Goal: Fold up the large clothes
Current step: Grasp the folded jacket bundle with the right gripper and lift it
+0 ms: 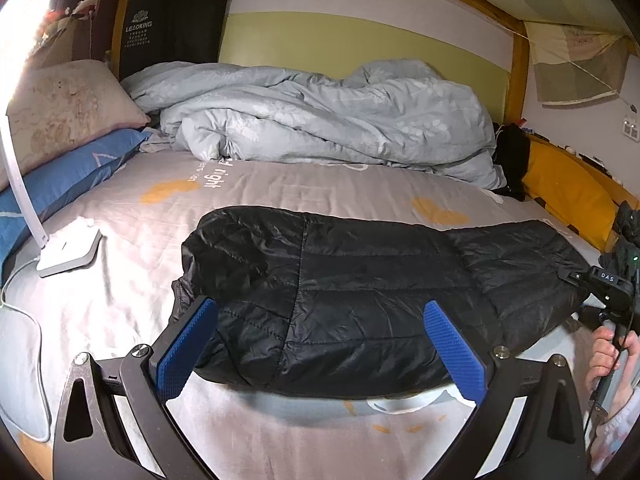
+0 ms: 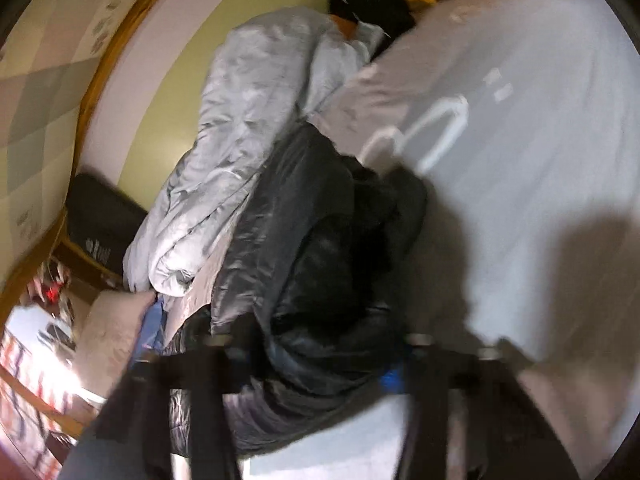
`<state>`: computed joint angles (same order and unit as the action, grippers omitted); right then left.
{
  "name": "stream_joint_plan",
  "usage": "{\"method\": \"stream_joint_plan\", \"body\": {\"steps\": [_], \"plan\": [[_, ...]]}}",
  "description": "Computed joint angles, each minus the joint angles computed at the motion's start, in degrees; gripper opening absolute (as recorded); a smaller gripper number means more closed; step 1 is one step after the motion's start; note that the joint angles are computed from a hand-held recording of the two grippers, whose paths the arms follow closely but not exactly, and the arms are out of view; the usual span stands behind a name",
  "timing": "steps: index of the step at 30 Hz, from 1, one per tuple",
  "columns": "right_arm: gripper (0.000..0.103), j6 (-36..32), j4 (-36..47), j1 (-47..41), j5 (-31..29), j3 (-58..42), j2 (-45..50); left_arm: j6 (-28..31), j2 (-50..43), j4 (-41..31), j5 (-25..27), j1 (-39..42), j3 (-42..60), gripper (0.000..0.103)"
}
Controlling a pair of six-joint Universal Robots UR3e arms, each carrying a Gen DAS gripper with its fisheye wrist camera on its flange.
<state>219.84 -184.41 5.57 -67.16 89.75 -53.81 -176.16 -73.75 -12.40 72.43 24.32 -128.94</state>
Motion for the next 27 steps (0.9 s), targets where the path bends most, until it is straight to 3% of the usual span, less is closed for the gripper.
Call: {"method": "stream_joint_plan", "body": {"steps": [2,9,15,21,27], "plan": [[0.021,-3.68,2.30,0.88,-2.58,0.26,-3.23,0.36,0.27,0.23,-0.32,0.28,-0.25,0.102],[0.020,-19.90,16.41,2.46,-16.76,2.00,-18.59,1.03,3.58,-1.66,-4.02,2.91,-1.25,0.102],[0.020,-26.35,21.40,4.02,-30.34,0.05,-24.42,1.14,5.86,-3.58,-5.66,4.35,-1.65,0.102],[0.021,-30.37,20.67,9.38,-32.91,-4.31,-24.14,1.33,4.94,-5.83,-3.91,2.03,0.06,0.102],[0.022,-31.53,16.43,20.87,-33.31,-14.38,-15.12,1.67,5.42,-6.03,-3.15,1.87,0.03,0.102]]}}
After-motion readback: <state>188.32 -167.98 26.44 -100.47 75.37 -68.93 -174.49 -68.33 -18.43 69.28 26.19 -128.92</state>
